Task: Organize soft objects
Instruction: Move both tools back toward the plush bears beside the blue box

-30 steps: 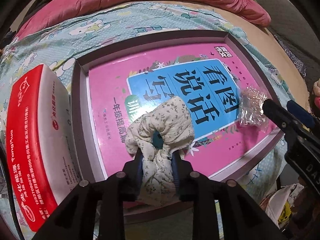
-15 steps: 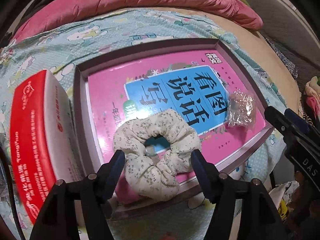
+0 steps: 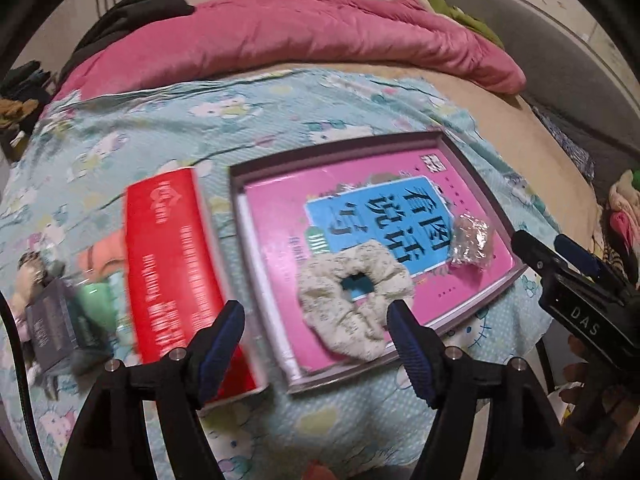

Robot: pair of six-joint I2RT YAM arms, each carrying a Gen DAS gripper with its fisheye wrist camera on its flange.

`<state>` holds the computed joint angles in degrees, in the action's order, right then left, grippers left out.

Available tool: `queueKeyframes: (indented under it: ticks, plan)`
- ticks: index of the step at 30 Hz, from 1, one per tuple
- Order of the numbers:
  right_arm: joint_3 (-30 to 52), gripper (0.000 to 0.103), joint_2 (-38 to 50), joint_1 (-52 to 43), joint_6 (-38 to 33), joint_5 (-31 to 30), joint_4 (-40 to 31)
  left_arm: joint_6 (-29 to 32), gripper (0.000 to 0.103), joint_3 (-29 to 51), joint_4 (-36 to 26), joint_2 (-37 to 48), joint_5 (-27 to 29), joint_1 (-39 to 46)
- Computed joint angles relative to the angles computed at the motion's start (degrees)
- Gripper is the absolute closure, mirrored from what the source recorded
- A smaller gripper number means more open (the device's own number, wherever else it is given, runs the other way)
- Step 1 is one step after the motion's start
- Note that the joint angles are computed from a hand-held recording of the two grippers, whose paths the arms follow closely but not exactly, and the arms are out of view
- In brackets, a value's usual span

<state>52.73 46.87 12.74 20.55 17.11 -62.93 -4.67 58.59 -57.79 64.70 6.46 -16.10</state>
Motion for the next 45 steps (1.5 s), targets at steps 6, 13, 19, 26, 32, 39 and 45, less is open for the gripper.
queueKeyframes:
  ticks: [6, 13, 19, 26, 32, 39, 45]
  plan:
    - [4.8, 0.023, 2.0, 13.6, 10.2, 7.2, -4.8, 4.7, 0.027, 0.2, -4.2, -5.1, 1.1, 7.3]
    - [9.7, 0.023, 5.9, 26.2, 20.0, 12.7, -9.2, 12.8, 0.027, 1.3, -9.6, -8.7, 4.4, 19.5]
    - [13.6, 0.023, 10.1, 36.5, 27.8, 16.4, -12.6, 20.4, 0.027, 2.9, -13.7, -9.8, 9.0, 30.5]
    - [18.7, 0.023, 15.9, 45.5, 33.6, 19.0, -14.1, 31.6, 0.027, 5.8, -18.4, -9.1, 15.0, 45.6]
    - [23.8, 0.023, 22.1, 51.3, 35.7, 20.9, -13.8, 41.1, 0.027, 8.8, -21.7, -6.3, 19.1, 57.4]
    - [30.0, 0.023, 28.6, 55.9, 35.2, 21.7, -12.6, 49.4, 0.027, 13.3, -24.1, -0.1, 22.8, 69.1]
    - [34.6, 0.023, 33.0, 58.2, 34.1, 22.4, -12.3, 54.4, 0.027, 17.1, -25.5, 5.1, 24.6, 77.1]
